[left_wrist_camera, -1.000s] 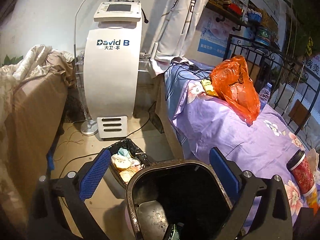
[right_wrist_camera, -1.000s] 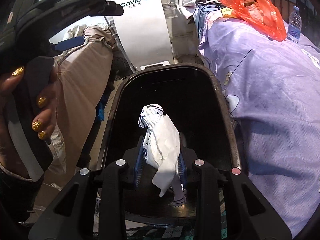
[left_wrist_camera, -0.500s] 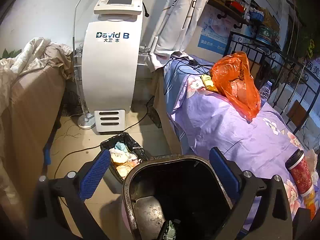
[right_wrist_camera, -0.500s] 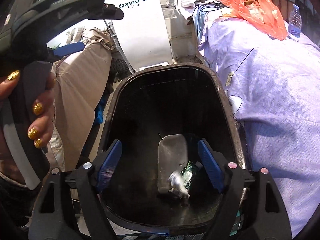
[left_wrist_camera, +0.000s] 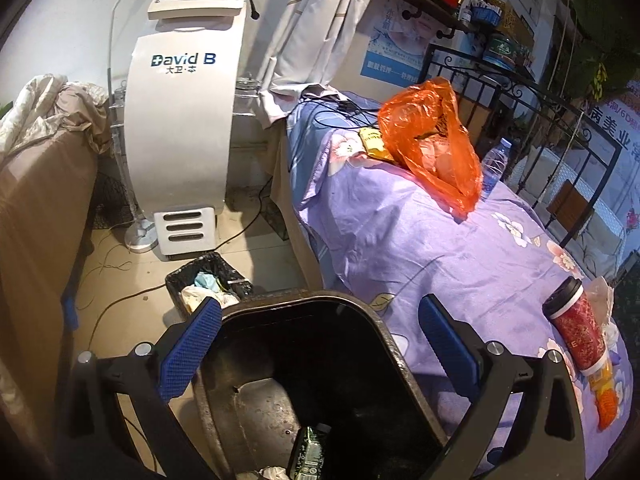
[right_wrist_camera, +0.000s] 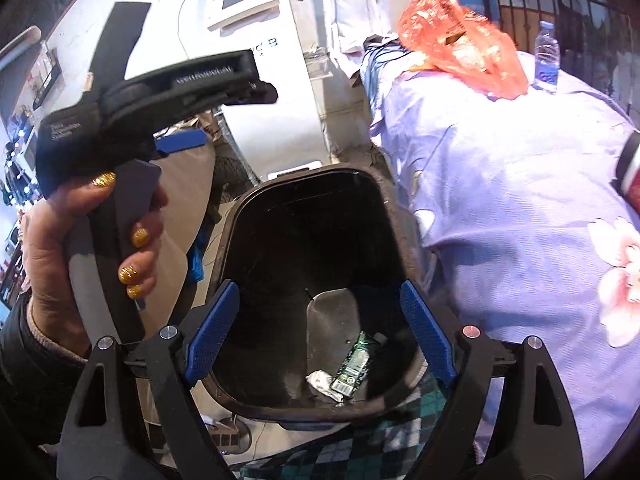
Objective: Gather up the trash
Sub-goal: 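Move both tools back over the trash on the bedspread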
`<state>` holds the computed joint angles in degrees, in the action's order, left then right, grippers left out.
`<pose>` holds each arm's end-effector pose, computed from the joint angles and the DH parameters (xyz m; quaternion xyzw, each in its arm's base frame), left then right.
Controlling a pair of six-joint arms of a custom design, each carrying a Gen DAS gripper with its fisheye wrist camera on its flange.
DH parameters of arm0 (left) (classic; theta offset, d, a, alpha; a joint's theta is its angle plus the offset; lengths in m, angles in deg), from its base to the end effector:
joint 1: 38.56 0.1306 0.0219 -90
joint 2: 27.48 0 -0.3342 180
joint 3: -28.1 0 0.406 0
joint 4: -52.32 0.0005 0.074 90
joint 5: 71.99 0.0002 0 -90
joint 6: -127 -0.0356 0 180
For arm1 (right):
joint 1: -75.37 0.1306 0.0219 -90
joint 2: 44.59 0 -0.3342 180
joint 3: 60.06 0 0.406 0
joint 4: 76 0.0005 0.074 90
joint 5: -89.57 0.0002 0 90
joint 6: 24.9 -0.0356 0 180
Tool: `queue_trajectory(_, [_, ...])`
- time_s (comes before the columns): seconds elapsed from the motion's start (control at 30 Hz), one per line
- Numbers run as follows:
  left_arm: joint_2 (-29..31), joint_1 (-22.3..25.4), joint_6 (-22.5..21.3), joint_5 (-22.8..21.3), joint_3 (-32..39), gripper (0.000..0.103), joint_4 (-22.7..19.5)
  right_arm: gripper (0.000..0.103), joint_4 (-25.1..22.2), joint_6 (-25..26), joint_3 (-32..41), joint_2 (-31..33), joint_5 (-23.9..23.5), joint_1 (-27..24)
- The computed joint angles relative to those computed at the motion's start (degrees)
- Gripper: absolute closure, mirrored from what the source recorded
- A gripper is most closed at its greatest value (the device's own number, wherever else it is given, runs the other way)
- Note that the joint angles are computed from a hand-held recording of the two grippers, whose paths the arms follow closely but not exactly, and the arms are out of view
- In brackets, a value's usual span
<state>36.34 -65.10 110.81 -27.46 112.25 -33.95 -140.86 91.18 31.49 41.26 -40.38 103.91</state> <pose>0.2753 -0.1097 0.4811 -0.4354 0.7941 0.0944 0.4134 0.3877 0.2363 0.4172 -0.4964 0.7633 0.3346 0.2428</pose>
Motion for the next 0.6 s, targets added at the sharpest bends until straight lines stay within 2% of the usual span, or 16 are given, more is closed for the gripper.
queue_trajectory(0.2, [5.1,-1.0,-8.2,3.2,3.1,0.006,7.8,0.021,1.3,-1.0,-0.4,-1.7,-0.4,-5.2])
queue_trajectory(0.33, [9.0,-2.0,-12.5,5.5,5.4,0.006,11.7,0.021,3.6,-2.2,-1.6,-2.8,1.4,-8.6])
queue_trajectory(0.6, [17.2,-3.5,-19.6,16.3,10.0,0.006,19.2,0.021,4.0,-5.1,-2.1,-2.8,3.6,-17.1])
